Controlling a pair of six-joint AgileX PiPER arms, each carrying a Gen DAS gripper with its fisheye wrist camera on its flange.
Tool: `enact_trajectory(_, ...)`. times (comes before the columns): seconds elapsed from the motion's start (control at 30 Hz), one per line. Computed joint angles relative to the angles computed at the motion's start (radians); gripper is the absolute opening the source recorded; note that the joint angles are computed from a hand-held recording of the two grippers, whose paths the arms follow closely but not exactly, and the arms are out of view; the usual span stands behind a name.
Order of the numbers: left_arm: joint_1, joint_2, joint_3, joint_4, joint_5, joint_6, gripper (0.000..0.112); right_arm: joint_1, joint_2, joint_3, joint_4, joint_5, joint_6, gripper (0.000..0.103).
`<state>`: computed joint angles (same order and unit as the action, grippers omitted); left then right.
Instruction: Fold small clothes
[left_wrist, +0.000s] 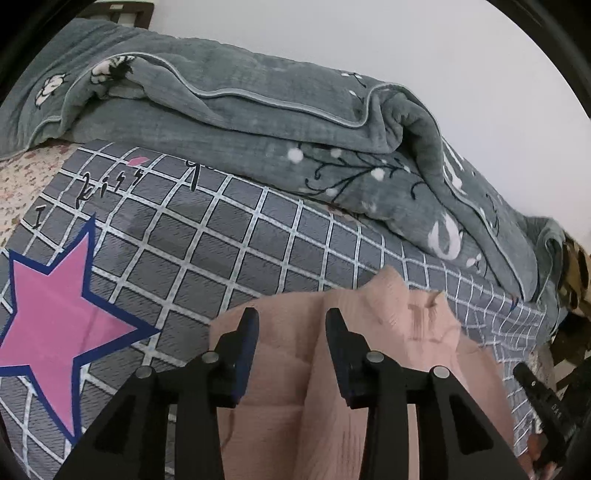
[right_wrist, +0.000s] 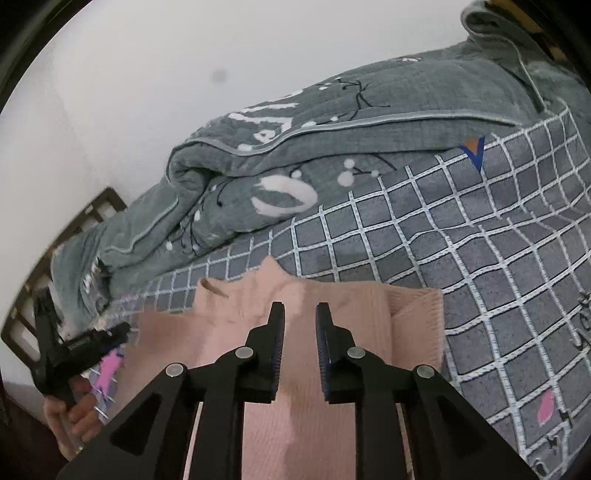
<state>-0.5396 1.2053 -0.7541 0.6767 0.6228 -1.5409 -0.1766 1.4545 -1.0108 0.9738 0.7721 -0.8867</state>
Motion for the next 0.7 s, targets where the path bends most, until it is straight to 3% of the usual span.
enact_trajectory(0.33,-0.073,0.094,-0.046,0.001,-0.001,0.117,0.036,-0.034,-0.054,0.09,-0.141,-0.067,-0.048,0.028)
enact_trajectory(0.47,-0.129,0.196,-0.12,0.074,0.116,0.079,0.036,0.001,-0.002,0.073,-0.197,-0.105,-0.001,0.028)
enact_trajectory(0.5,-0.137,0.208,-0.124,0.092,0.137,0.053,0.024,0.009,0.007,0.069,-0.202,-0.107,0.001,0.028)
enact_trajectory(0.53,-0.144,0.215,-0.124,0.109,0.16,0.027,0.007,0.024,0.022,0.062,-0.226,-0.119,0.023,0.028)
enact_trajectory(0.63,-0.15,0.197,-0.086,0.151,0.147,-0.017,0.007,0.065,0.033,0.058,-0.295,-0.16,0.091,0.009)
enact_trajectory(0.7,-0.172,0.186,-0.074,0.189,0.172,-0.056,0.007,0.08,0.014,0.078,-0.28,-0.19,0.062,0.007)
